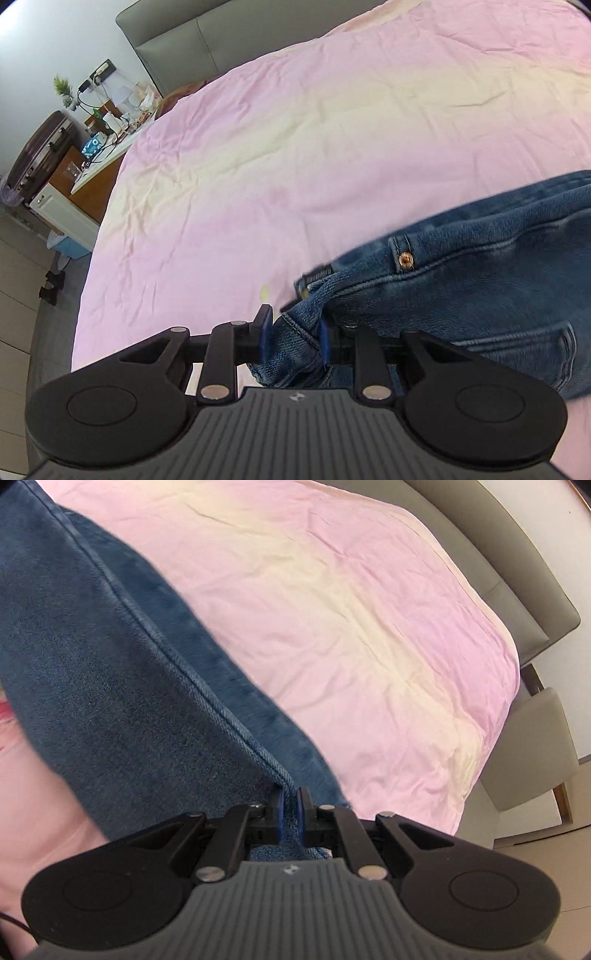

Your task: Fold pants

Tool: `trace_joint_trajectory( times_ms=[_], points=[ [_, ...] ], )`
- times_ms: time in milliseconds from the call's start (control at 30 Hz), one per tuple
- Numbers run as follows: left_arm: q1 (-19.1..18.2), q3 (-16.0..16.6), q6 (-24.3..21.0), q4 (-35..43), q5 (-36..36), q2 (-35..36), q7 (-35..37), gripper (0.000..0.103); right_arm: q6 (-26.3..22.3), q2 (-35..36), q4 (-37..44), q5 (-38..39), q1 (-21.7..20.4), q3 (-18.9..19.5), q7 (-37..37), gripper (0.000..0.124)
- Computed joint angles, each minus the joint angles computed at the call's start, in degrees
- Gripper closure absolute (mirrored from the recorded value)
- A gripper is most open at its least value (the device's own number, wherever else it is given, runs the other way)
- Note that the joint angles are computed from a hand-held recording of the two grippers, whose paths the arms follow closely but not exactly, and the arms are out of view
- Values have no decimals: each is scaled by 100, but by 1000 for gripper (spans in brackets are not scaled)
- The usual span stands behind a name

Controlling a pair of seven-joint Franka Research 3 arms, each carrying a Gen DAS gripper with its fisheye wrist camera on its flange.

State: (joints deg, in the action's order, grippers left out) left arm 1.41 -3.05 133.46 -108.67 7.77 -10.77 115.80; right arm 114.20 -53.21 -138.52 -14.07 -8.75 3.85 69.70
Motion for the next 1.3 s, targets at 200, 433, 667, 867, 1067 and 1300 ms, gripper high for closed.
trace_joint_trajectory(
  times_ms=[200, 433, 667, 867, 1067, 1300],
  points=[
    [-26, -247, -168, 597, 714, 913, -593, 74, 635, 1084, -70, -304, -119, 86, 311, 124],
    [-89, -291, -504, 915, 1017, 1107, -792, 74, 554, 1639, 288, -338, 140, -174, -110, 124],
    [-191, -347, -575, 1444, 1082, 1597, -999, 74, 537, 2077, 650, -264, 0, -167, 214, 124],
    [-269, -360, -82, 1049, 1512, 1597, -1032, 64, 846, 2294, 390, -536, 46, -84, 872, 119],
    [-310, -372, 358, 700, 1848, 1177, -1067, 16, 898, 2041, 392, -721, 84, 0, 1442, 57],
    [-594, -334, 97, -245, 370, -186, -197, 24, 89, 925, 159, -435, -33, 275, 2744, 58]
  ],
)
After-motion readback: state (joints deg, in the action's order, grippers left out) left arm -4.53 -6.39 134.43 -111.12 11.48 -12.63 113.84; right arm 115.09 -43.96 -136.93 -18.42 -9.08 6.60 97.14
